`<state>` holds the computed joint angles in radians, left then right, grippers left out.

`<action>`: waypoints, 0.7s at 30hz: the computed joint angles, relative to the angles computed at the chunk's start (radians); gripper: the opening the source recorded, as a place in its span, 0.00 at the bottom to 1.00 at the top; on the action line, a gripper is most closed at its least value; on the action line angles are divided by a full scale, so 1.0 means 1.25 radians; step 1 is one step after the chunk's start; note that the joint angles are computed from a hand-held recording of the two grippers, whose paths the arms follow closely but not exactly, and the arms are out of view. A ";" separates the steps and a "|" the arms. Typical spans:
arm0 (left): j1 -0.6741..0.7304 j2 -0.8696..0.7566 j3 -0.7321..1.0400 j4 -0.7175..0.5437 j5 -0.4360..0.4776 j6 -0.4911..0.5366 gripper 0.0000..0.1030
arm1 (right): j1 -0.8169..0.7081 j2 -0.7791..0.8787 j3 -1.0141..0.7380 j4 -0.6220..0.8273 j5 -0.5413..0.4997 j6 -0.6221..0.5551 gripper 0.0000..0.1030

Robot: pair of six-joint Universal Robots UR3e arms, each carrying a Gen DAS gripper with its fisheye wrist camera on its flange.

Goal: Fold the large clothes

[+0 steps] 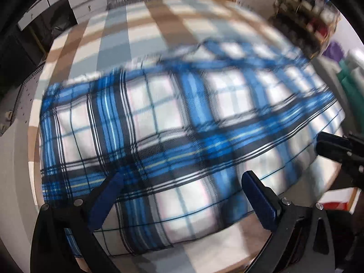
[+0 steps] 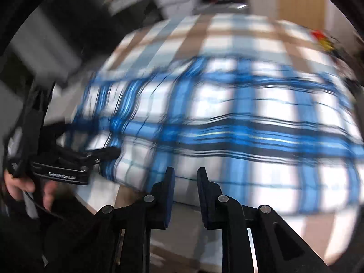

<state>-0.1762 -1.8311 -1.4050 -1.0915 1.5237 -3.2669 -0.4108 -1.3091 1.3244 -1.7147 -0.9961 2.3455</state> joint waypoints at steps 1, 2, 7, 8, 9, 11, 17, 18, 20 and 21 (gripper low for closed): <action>-0.007 0.003 0.001 0.013 -0.002 -0.001 0.99 | -0.071 -0.022 0.012 0.029 0.051 0.017 0.40; -0.022 -0.005 0.012 0.026 0.003 -0.002 0.99 | -0.109 -0.011 0.000 0.050 0.086 0.025 0.56; -0.076 -0.121 0.162 -0.037 0.018 -0.017 0.99 | -0.315 0.030 -0.011 0.155 0.189 0.104 0.72; -0.078 -0.120 0.157 -0.039 0.019 -0.017 0.99 | -0.324 0.064 -0.046 0.187 0.185 0.114 0.72; -0.081 -0.133 0.173 -0.042 0.024 -0.018 0.99 | -0.332 0.088 -0.068 0.212 0.189 0.127 0.72; -0.091 -0.150 0.195 -0.060 0.046 -0.032 0.99 | -0.337 0.125 -0.095 0.244 0.199 0.153 0.72; -0.078 -0.182 0.230 -0.100 0.034 -0.018 0.99 | -0.308 0.243 -0.192 0.253 0.233 0.269 0.72; -0.075 -0.179 0.225 -0.097 0.031 -0.014 0.98 | -0.298 0.250 -0.194 0.238 0.238 0.292 0.72; -0.074 -0.170 0.209 -0.090 0.033 0.005 0.98 | -0.277 0.268 -0.209 0.186 0.245 0.341 0.76; -0.075 -0.169 0.203 -0.086 0.037 0.013 0.98 | -0.269 0.277 -0.202 0.151 0.253 0.365 0.79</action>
